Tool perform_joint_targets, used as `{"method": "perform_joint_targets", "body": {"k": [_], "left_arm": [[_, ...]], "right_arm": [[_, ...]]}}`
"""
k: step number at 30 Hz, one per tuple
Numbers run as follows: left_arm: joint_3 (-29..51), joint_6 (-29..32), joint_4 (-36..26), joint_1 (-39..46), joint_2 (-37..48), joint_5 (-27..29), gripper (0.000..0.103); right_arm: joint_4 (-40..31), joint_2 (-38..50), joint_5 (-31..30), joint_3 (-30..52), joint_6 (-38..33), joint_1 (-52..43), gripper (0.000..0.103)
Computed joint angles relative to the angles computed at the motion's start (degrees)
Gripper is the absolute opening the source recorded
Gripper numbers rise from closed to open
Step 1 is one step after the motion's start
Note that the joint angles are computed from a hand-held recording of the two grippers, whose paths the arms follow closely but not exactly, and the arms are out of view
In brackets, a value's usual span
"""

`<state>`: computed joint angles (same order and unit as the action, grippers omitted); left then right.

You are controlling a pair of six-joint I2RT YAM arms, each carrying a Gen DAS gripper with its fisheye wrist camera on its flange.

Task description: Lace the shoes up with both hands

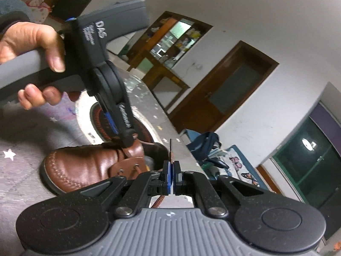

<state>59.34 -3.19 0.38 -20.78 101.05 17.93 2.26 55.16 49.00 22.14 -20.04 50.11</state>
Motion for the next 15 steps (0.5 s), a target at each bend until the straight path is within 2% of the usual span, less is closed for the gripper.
{"method": "perform_joint_targets", "body": {"k": [6,9,12,15], "left_arm": [[-0.75,-2.44,0.79,-0.28,0.17,-0.68,0.032],[-0.94,-4.15,1.44,0.32,0.85,0.79,0.031],[0.27,-4.02,0.24,2.11,1.76,4.68,0.031],[2.71,-3.58,-1.88,5.47,3.92,12.02,0.030]], "right_arm": [[2.11,3.25,-2.44,0.41,-0.85,-1.01,0.001],[2.46,4.29,-3.93,1.04,-1.47,-2.16,0.001],[3.08,5.43,-5.31,1.38,-2.30,-3.11,0.001],[4.50,6.96,-7.17,1.48,-3.34,-4.41,0.001]]}}
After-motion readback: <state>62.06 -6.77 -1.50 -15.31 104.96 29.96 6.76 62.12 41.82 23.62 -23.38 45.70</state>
